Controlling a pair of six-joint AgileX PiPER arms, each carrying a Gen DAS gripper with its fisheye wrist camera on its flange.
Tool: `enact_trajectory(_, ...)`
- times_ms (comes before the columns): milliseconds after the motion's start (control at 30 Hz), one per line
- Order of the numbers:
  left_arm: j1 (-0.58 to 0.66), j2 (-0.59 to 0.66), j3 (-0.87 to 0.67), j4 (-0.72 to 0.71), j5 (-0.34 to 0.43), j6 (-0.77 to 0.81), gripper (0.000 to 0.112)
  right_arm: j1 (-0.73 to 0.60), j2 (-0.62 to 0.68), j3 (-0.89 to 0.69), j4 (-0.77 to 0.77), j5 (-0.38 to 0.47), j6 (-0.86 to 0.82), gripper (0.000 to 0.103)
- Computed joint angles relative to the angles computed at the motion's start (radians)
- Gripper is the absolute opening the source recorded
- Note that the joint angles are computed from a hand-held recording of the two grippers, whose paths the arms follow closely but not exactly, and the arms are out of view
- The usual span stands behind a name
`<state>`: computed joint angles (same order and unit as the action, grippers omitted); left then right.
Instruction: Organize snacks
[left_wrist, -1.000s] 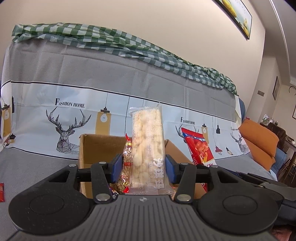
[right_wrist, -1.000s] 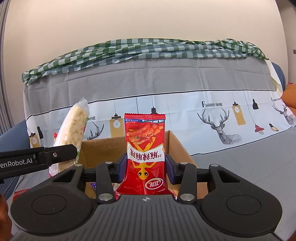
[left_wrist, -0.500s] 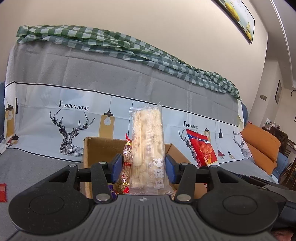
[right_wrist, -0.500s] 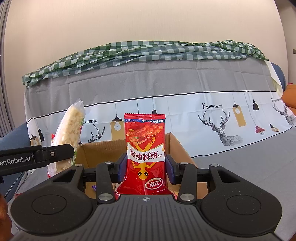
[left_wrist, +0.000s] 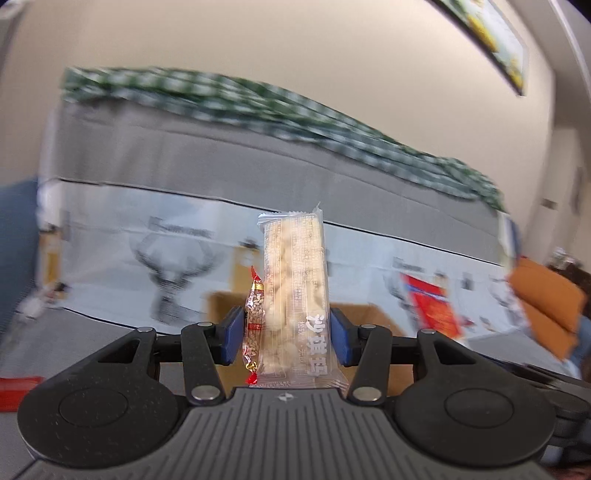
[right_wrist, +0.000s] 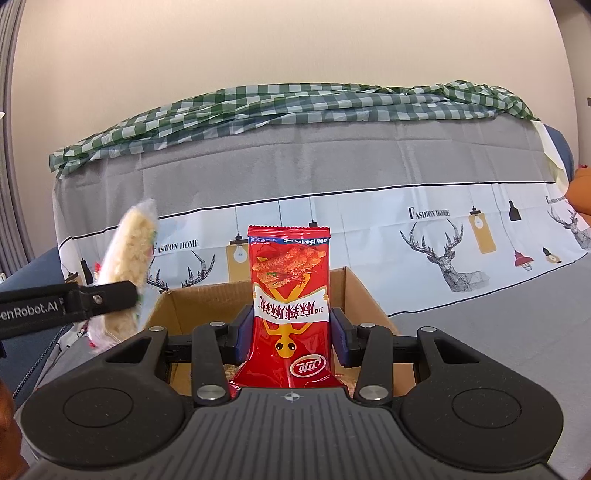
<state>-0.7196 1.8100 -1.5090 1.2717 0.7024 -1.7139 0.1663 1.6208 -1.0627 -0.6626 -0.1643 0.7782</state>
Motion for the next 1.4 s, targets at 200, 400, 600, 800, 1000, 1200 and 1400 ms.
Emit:
enact_trajectory(200,0.142,-0.013,-0.003,-0.299,0.244,0.136,0.054,-0.009,0.006,-0.008,-0.107,-0.017,0.104,0.045)
enact_trajectory(400,0.372,0.027,0.041,-0.723,0.320,0.422,0.054,-0.005,0.010,-0.018,-0.192,-0.022,0.192,0.045)
enact_trajectory(600,0.288,0.054,0.011,-0.520,0.420,0.445,0.061,0.003,0.014,-0.025,-0.250,-0.025,0.256,0.045)
enact_trajectory(800,0.329,0.130,-0.059,-0.707,0.432,0.572,0.049,0.007,0.014,-0.027,-0.281,-0.019,0.283,0.045)
enact_trajectory(1000,0.367,0.146,-0.078,-0.818,0.425,0.590,0.044,0.002,0.020,-0.037,-0.369,-0.015,0.371,0.045)
enact_trajectory(1200,0.323,0.071,-0.017,-0.704,0.343,0.451,0.040,0.010,0.020,-0.042,-0.372,-0.012,0.370,0.045)
enact_trajectory(1400,0.203,-0.048,0.047,-0.398,0.235,0.214,0.040,0.003,0.018,-0.036,-0.350,-0.016,0.342,0.045)
